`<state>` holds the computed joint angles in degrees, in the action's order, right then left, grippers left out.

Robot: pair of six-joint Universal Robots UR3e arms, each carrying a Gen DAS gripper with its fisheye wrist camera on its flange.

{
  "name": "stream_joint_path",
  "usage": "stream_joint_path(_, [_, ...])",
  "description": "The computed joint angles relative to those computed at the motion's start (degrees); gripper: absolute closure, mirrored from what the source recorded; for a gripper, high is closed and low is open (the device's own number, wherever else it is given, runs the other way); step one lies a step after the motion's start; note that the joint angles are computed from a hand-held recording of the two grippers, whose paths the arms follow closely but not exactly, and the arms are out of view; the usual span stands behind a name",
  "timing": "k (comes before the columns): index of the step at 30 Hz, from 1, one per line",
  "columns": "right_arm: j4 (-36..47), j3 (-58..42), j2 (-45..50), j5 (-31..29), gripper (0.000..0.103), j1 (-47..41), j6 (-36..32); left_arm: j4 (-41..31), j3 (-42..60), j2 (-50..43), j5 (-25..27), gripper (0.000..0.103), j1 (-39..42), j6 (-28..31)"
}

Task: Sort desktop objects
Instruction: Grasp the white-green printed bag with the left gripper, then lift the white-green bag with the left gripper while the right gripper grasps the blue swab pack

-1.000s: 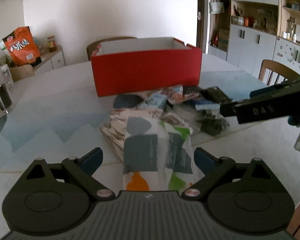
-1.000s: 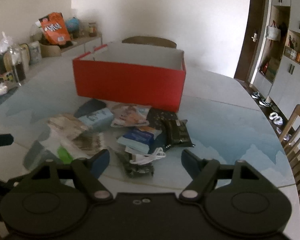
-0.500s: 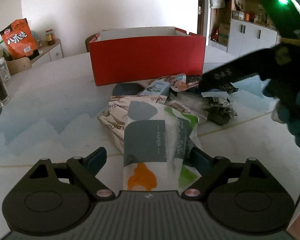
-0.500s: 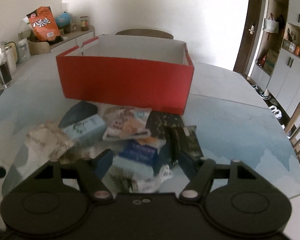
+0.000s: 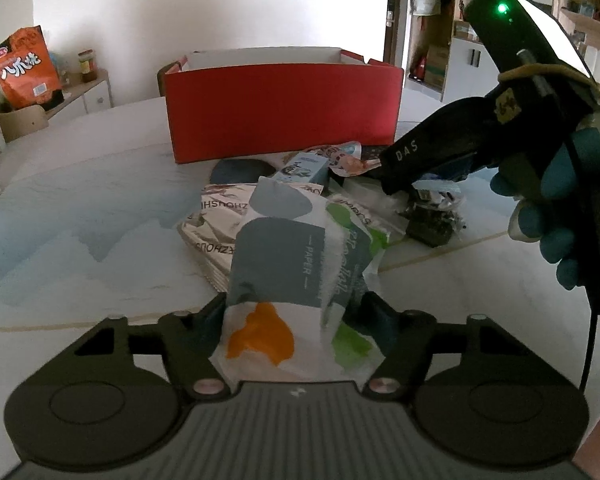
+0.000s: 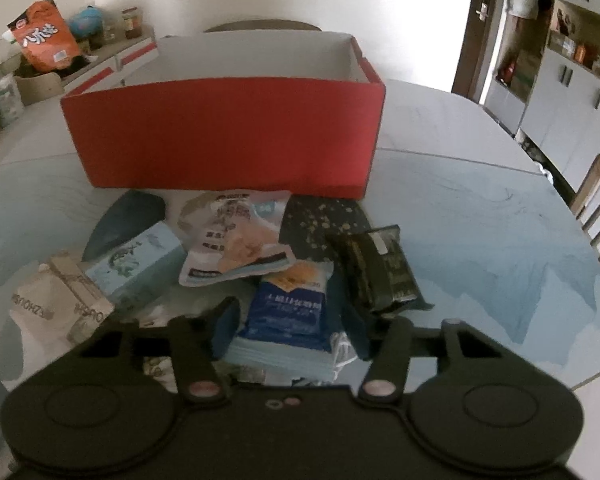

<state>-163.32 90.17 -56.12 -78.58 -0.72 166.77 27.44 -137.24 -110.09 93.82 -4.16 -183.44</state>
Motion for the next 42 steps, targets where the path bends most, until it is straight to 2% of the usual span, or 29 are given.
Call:
stream_joint_path(7, [3.53,-2.02,-0.15,-0.26,0.061,0.14,0.71,-2.30,-0.92,2.53,-3.38,0.045,2.47,1.01])
stream_joint_path(15, [4.14,-1.51,-1.45,-0.90,0.064,-0.07,0.54,-5.19,-2.52,6.81,-7.93,0.058,6.42,3.35])
stream_joint_path(22, [3.81,-0.04,-3.68,-1.49,0.066,-0.10,0.71,-10.64,-2.71,11.76,-12.26,0.063,10.01,5.39])
stream_joint_path(31, [4.54,1.41,-8.27,-1.79,0.067,-0.28,1.94,-18.54,-1.18,18.89,-19.26,0.064,15.75,9.37])
stream_joint_path(32, [4.70,1.38,-8.79,-1.76,0.069,-0.29,2.27,-19.23,-0.63,19.26,-19.86,0.064,16.18,9.85])
stream_joint_path(33, [4.86,1.25,-9.19,-1.61,0.092,-0.28,2.46,-19.48,-0.19,19.36,-20.17,0.064,16.38,10.11])
stream_joint_path(34, [5.23,0.84,-9.50,-2.26,0.099,-0.01,2.63,-19.99,0.39,19.52,-20.57,0.064,16.64,10.44])
stream_joint_path(35, [5.32,0.61,-9.85,-2.45,0.095,0.08,2.78,-20.55,0.97,19.62,-20.85,0.064,16.77,10.60])
stream_joint_path(38, [6.93,-0.37,-10.33,-2.82,0.095,0.37,1.46,-21.42,1.96,19.88,-21.81,0.064,17.45,11.17])
stream_joint_path(42, [8.19,0.51,-11.49,-1.45,0.081,-0.16,-1.18,-21.25,1.71,19.53,-22.62,0.064,18.06,12.08])
